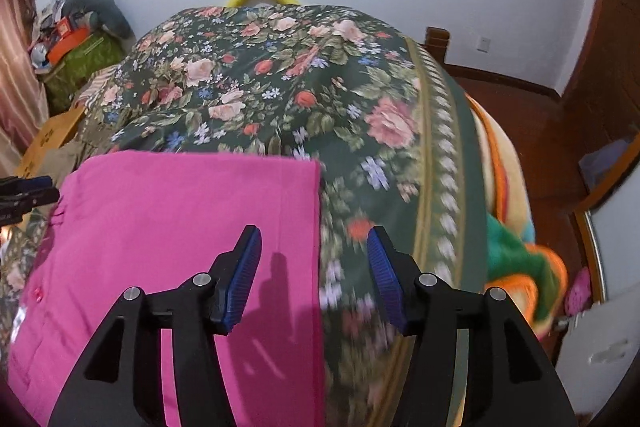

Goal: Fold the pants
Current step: 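Grasp the pants edge with both grippers and lift, folding the pants over lengthwise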

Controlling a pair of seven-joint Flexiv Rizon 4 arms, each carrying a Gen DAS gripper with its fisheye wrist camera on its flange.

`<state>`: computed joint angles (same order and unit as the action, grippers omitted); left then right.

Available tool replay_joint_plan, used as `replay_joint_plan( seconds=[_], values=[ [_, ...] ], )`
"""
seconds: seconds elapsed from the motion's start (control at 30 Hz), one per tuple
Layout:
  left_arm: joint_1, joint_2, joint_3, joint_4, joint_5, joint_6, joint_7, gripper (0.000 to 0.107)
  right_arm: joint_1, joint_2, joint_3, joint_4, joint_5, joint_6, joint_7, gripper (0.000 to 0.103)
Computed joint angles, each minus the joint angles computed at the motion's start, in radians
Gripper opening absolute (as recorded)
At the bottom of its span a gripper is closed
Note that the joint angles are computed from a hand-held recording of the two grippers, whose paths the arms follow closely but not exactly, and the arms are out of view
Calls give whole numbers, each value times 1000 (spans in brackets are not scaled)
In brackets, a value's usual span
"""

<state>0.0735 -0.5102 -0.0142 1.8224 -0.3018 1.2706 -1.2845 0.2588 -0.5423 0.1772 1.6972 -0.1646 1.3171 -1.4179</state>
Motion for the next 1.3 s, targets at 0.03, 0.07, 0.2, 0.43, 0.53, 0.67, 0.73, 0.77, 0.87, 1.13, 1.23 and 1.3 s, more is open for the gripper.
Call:
replay_joint_plan(
  seconds=[0.03, 0.07, 0.2, 0.43, 0.53, 0.67, 0.73, 0.77, 0.87, 1.13, 1.23, 1.3],
  values=[
    [5, -9, -6, -6, -5, -4, 4, 54, 4, -20, -2, -25, -3, -4, 0, 51],
    [15, -16, -20, -6, -17, -4, 15, 55, 0, -36, 5, -47, 0, -10, -6, 51],
    [69, -27, -95, 13, -90, 27, 90, 55, -41, -109, 75, -150, 59, -54, -55, 51],
    [117, -42, -176, 11, -240, 1, 212, 34, -50, -143, 100, -170, 123, -20, -97, 39],
    [24, -58, -62, -27, -151, 4, 126, 10, -43, -140, 94, -172, 126, -24, -106, 11],
    [-13, -49, -16, -26, -78, 33, 78, 4, -16, -129, 62, -163, 100, -25, -102, 4],
    [-36, -40, 15, -24, -35, 57, 46, 3, 2, -119, 36, -145, 84, 3, -87, 3],
    [-49, -33, 34, -25, -10, 64, 29, 3, 7, -110, 28, -132, 79, 20, -79, 3],
    [-58, -3, 50, -22, 32, 88, -4, 3, 19, -89, 3, -112, 57, 65, -46, 3],
    [-121, 54, 128, -56, 153, 132, -135, 3, 50, 15, -52, -49, -25, 169, 43, 2],
    [-76, 111, 65, 6, 136, 177, -99, 4, 33, 60, -31, -10, -39, 182, 43, 2],
    [-80, 146, 64, 40, 146, 195, -89, 4, 3, 98, 9, 28, -28, 194, 24, 2]
  ],
)
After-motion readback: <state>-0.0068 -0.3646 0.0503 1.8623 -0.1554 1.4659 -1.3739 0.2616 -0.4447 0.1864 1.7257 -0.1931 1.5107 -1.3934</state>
